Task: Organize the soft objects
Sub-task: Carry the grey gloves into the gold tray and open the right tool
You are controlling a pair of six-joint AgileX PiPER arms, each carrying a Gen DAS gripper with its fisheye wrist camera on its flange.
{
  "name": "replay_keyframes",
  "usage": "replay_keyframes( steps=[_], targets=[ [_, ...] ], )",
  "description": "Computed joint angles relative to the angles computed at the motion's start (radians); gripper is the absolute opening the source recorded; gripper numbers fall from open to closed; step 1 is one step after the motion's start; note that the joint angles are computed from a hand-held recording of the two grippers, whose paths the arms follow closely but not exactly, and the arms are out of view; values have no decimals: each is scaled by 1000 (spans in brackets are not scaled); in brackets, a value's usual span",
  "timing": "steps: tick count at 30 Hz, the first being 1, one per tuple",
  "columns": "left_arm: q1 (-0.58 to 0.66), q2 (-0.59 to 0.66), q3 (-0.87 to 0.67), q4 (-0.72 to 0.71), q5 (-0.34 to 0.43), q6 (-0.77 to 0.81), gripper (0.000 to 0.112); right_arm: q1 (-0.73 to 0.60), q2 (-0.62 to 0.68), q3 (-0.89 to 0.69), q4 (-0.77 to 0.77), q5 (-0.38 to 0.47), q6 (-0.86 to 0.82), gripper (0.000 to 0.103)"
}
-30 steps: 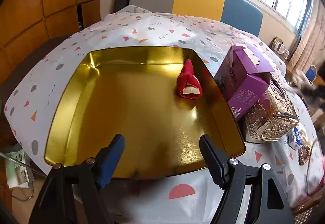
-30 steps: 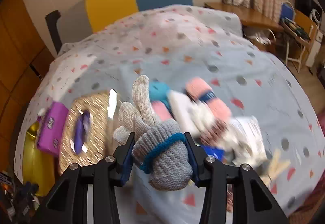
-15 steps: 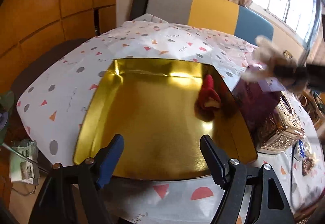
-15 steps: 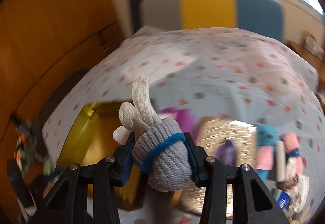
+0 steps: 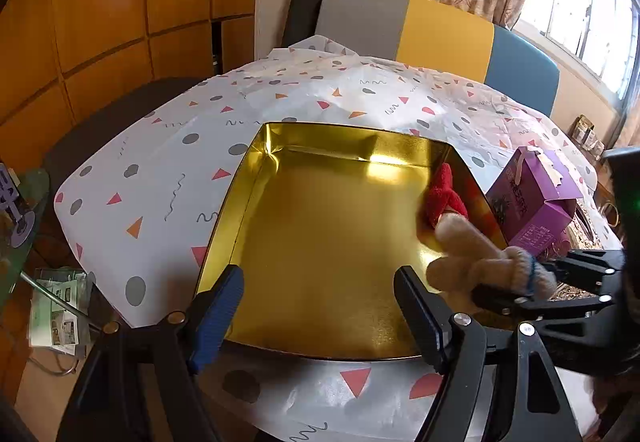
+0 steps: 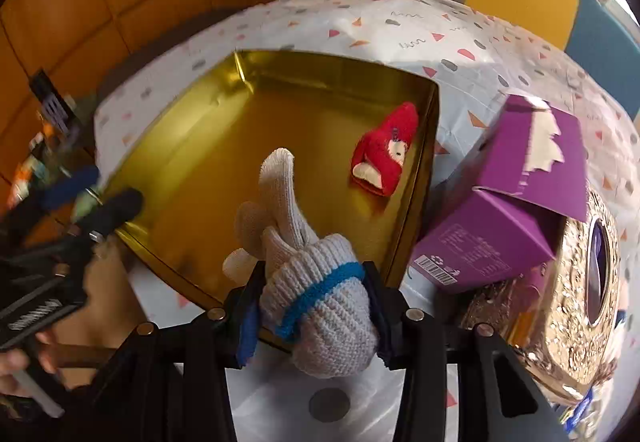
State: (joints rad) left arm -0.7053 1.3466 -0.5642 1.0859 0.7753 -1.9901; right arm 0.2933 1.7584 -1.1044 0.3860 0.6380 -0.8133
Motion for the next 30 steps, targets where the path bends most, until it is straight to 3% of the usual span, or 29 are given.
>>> replay_keyframes(
  steps=[10, 16, 23, 30],
  targets=[
    [-10, -2, -1, 1, 13, -4, 79, 44, 58, -4, -140, -111, 141, 51],
    [-14, -2, -2, -1, 15, -7, 81, 27, 23, 12, -54, -124, 77, 67],
    [-26, 9, -11, -9, 22, -7, 81, -33, -79, 79, 127, -137, -85, 68],
    [-62, 30, -35, -11, 44, 4, 81, -180, -183, 134, 322, -108, -275, 68]
  ],
)
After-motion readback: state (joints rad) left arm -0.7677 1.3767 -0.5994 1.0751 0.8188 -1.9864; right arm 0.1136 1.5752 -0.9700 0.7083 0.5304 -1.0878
